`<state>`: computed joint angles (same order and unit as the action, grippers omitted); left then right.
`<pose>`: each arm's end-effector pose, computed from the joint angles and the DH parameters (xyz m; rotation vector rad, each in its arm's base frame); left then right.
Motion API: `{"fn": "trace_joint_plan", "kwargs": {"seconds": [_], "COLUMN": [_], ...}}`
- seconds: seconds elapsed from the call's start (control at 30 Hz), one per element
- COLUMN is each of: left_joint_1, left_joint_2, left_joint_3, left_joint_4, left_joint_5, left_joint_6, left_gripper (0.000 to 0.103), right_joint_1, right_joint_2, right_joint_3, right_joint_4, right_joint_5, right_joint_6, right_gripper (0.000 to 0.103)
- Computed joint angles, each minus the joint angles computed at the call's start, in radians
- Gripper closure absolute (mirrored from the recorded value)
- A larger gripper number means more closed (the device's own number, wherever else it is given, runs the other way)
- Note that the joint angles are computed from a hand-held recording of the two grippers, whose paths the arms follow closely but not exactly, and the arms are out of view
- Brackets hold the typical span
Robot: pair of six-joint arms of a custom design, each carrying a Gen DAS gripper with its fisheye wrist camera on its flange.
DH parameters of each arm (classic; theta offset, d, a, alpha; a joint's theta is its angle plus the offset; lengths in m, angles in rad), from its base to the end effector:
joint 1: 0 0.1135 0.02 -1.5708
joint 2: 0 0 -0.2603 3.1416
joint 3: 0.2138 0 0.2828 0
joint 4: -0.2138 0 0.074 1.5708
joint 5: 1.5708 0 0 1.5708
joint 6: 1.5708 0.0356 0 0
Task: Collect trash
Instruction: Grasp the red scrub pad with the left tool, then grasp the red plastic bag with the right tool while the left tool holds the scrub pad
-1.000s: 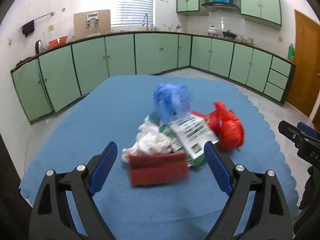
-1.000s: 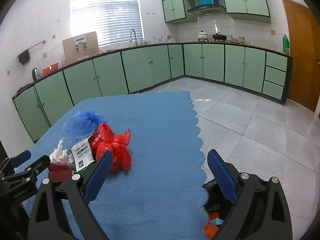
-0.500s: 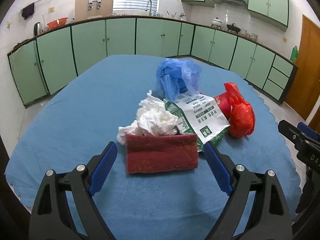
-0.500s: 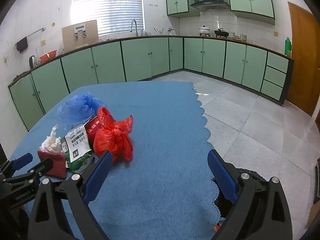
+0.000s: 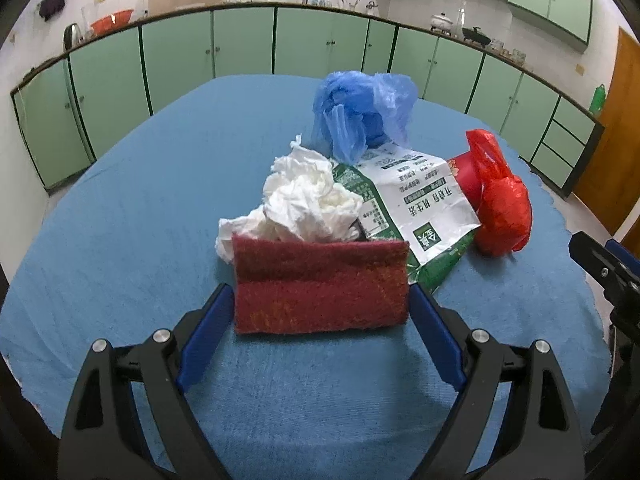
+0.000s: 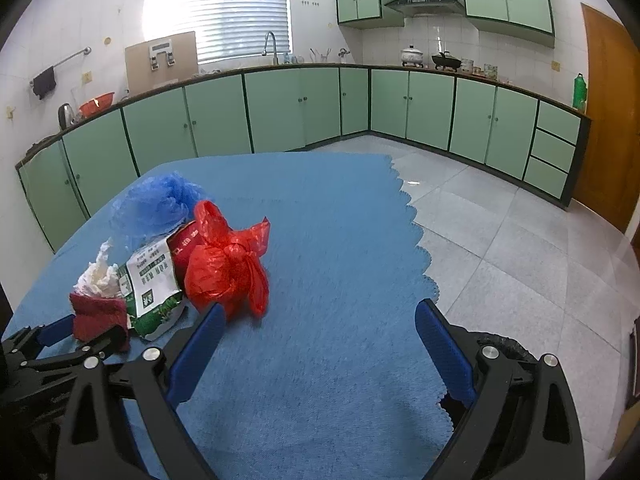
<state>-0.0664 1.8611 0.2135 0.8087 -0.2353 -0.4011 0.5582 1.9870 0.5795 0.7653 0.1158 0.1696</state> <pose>0.2058 -0.0054 0.0020 -0.5023 2.3268 0.0623 0.2710 0.1644 0.0231 -0.3655 2.1916 0.2756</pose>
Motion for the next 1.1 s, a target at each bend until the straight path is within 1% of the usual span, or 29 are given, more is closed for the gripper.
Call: {"fn": "trace_joint_plan", "kwargs": {"seconds": [0.23, 0.3, 0.4, 0.5, 0.63, 0.73, 0.83, 0.93, 1.1], "left_joint_1": [0.027, 0.022, 0.007, -0.019, -0.042, -0.067, -0.089, -0.095, -0.086], "left_joint_2": [0.002, -0.005, -0.064, -0.158, -0.302, -0.448, -0.53, -0.502, -0.39], "left_joint_3": [-0.01, -0.021, -0.057, -0.095, -0.132, -0.154, -0.139, -0.114, -0.07], "left_joint_4": [0.029, 0.039, 0.03, -0.013, -0.099, -0.194, -0.267, -0.255, -0.18], "left_joint_5": [0.031, 0.026, 0.008, -0.02, -0.048, -0.077, -0.106, -0.114, -0.119], "left_joint_6": [0.019, 0.014, 0.007, -0.01, -0.027, -0.033, -0.023, -0.016, -0.002], "left_gripper": [0.021, 0.021, 0.021, 0.021, 0.021, 0.021, 0.021, 0.021, 0.021], "right_joint_1": [-0.001, 0.002, 0.001, 0.001, 0.009, 0.014, 0.025, 0.038, 0.052], "right_joint_2": [0.002, 0.002, -0.008, -0.014, -0.02, -0.023, -0.021, -0.014, 0.005], "right_joint_3": [0.001, -0.002, -0.01, -0.017, -0.019, -0.016, -0.005, 0.014, 0.054], "right_joint_4": [-0.001, 0.005, 0.014, 0.023, 0.025, 0.025, 0.022, 0.019, 0.001], "right_joint_5": [-0.004, -0.003, -0.005, -0.008, -0.007, -0.008, -0.004, 0.002, 0.002], "right_joint_6": [0.0, 0.001, 0.0, 0.0, -0.001, -0.002, 0.0, 0.007, 0.013], "right_gripper": [0.009, 0.009, 0.009, 0.009, 0.009, 0.009, 0.009, 0.009, 0.009]}}
